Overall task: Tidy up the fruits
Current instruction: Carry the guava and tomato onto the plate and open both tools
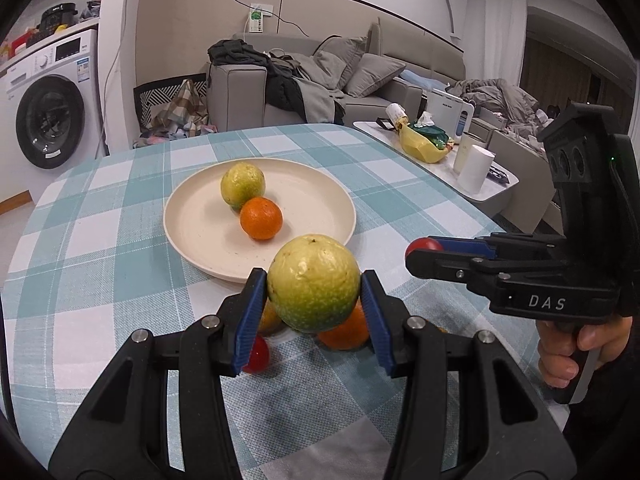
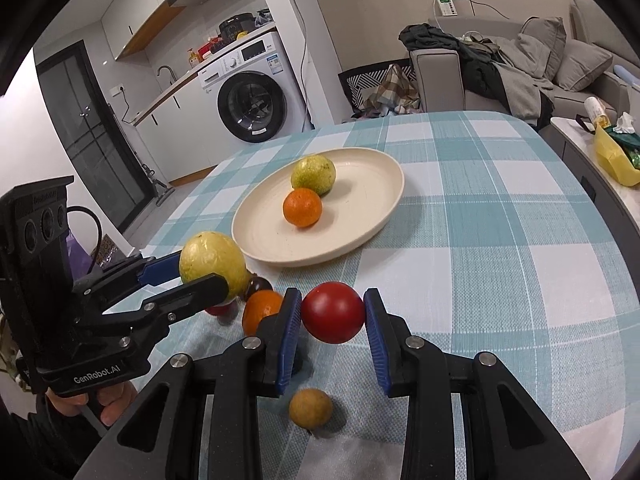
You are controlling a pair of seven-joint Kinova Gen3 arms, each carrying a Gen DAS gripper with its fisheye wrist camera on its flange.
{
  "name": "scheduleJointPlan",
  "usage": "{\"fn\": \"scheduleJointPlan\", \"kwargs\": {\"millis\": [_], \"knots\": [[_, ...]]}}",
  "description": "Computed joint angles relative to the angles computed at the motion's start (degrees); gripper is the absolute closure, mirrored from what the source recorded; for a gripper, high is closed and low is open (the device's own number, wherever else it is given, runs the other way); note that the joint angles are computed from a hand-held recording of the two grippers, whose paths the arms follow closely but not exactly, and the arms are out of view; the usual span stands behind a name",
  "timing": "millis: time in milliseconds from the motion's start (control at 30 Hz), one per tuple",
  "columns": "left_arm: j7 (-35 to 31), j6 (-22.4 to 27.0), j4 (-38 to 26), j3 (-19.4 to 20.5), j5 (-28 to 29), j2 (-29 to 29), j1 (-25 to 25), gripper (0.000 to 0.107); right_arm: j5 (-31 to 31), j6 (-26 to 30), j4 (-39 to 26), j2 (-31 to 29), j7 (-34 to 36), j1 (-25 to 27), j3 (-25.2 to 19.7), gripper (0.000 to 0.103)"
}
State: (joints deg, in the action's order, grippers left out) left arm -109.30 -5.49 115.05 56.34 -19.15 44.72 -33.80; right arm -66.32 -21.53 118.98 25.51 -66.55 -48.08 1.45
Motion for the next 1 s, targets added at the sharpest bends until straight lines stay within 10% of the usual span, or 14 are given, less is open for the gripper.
{"fn": "scheduleJointPlan", "kwargs": {"millis": [600,1000], "knots": [[5.4,-1.2,-2.8,-2.4,-1.1,-2.8,1.6,0.063,-2.6,-0.1,-3.9,0.2,5.0,1.6,0.2,0.07],[9.1,-1.4,-8.0,-11.4,0.4,-3.2,9.3,0.063,-1.7,-0.8,-7.0,2.1,5.0,4.3,-1.6,0.07]]}}
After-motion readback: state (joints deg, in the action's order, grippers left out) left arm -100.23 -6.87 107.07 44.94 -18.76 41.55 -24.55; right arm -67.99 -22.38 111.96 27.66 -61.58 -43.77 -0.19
